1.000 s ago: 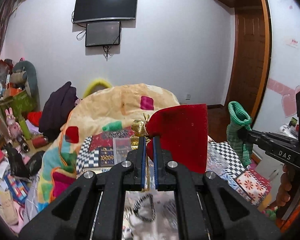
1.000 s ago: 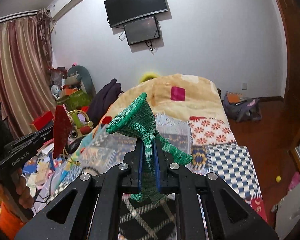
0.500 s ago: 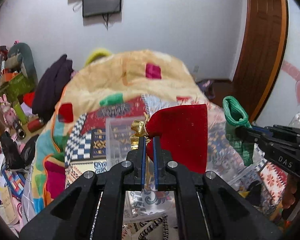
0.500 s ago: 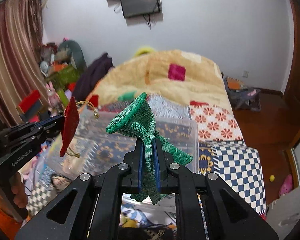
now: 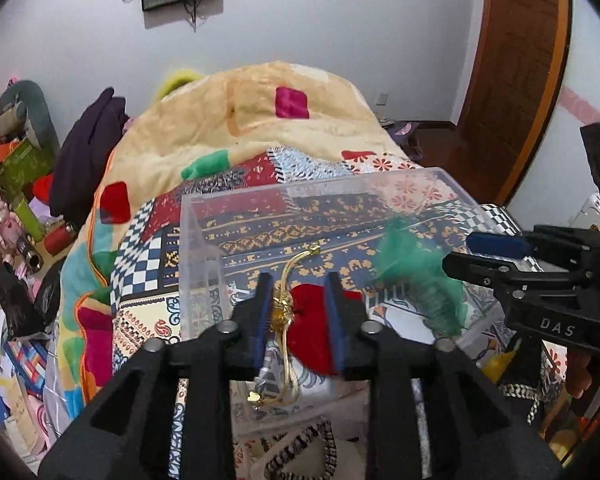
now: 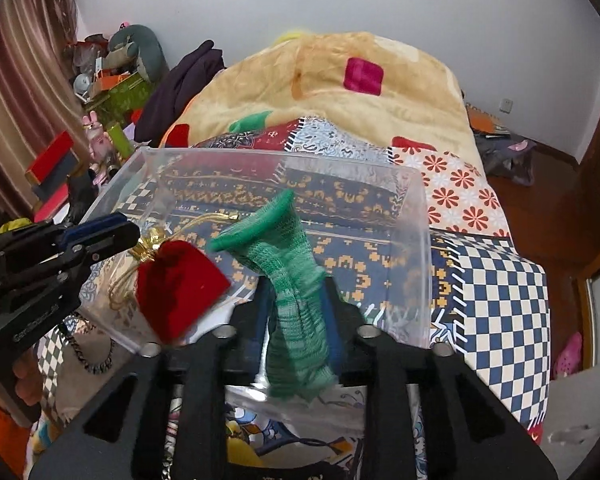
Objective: Organize soft objects
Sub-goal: 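Carry the red pouch and green glove over the clear box and release both, then grasp the black chain-strap bag with the right gripper and lift it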
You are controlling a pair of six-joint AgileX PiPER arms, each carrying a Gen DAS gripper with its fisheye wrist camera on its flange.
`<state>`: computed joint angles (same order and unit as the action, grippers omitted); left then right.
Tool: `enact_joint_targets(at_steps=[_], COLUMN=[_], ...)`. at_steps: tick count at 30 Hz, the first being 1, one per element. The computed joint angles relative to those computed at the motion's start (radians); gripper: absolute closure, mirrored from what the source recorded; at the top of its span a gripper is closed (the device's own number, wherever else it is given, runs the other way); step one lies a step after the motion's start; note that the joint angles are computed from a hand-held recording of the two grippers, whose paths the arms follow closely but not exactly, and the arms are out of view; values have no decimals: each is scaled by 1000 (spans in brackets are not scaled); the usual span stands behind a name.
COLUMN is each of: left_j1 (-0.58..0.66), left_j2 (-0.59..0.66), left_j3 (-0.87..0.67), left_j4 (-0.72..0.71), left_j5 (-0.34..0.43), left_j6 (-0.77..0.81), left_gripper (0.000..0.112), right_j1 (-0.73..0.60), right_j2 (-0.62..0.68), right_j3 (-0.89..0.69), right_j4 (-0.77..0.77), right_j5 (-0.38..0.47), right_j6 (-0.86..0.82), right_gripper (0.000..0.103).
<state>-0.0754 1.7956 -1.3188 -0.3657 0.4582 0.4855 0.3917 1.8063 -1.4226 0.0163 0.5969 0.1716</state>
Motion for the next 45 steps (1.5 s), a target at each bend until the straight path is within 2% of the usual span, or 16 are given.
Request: enact_joint_targets(at_steps=[6, 12, 14, 19, 24, 27, 30, 34, 35, 37, 39, 41, 42, 45], left_j1=[20, 51, 71, 113, 152, 164, 173, 173, 175, 176, 176, 185, 188, 190], left_j2=[-112, -231, -263, -315, -319, -308, -295, -259, -253, -239, -230, -221, -223, -240], left_j3=[103, 211, 244, 337, 412, 454, 481, 485, 484, 480, 477, 472, 475, 490], left_j4=[-154, -302, -358, -470, -575, -629, -673, -686, -695, -701, -704, -712, -726, -753], left_j5=[-34, -64, -61, -66, -67, -85, -86, -88, -85, -85, -84, -67, -65, -69], left_j6=[163, 314, 370, 493, 603, 670, 720, 735, 743, 747, 750, 758, 771, 803], left_gripper=[66, 53, 51, 51, 51, 51, 53, 68, 72, 80, 88, 97, 97, 103], right_j1=[12, 65, 86, 138, 159, 184, 178, 161, 155, 141, 128, 128, 132, 137], right_j2=[-110, -253, -292, -357, -373, -382, -399, -382, -374, -364, -360, -367, -371, -391], right_j3=[94, 214, 252, 355, 445, 503, 564, 578, 575, 573, 575, 587, 590, 607], right_j4=[-70, -268, -337, -476, -486, -557, -504, -338, -298, -179, -56, -49, -69, -106], right_j5=[-83, -164, -177, -195, -204, -202, -248, -276, -283, -293, -299, -307, -307, -312], right_j6=[73, 277, 349, 504, 553, 637, 620, 471, 432, 310, 188, 180, 201, 235], right_gripper=[45, 23, 19, 19, 19, 19, 19, 19, 22, 37, 57, 66, 72, 82])
